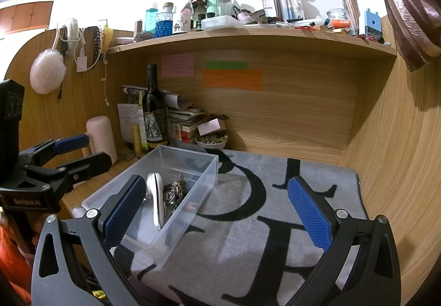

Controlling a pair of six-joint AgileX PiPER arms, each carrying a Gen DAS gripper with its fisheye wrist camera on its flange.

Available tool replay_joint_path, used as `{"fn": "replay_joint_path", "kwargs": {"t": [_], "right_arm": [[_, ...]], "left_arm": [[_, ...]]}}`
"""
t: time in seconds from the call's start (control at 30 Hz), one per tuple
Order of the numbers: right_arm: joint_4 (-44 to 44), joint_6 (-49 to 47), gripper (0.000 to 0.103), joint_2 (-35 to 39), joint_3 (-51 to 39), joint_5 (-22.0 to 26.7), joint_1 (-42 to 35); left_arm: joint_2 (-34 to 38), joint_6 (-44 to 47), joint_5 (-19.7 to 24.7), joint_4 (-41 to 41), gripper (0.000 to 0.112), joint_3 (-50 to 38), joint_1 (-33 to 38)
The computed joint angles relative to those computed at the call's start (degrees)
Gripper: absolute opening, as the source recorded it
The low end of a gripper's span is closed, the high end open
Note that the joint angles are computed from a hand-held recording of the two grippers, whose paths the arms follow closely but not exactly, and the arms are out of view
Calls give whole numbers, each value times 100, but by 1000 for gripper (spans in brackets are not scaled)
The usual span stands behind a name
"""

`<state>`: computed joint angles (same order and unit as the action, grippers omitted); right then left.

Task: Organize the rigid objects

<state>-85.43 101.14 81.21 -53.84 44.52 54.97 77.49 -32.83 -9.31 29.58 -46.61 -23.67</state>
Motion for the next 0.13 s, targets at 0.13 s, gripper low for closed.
{"fn": "replay_joint_path", "kwargs": {"t": [0.13], "right_arm": [[39,-1,103,67,-59,-10,-12]], "left_arm": [[39,-348,-51,408,103,-4,20]]}}
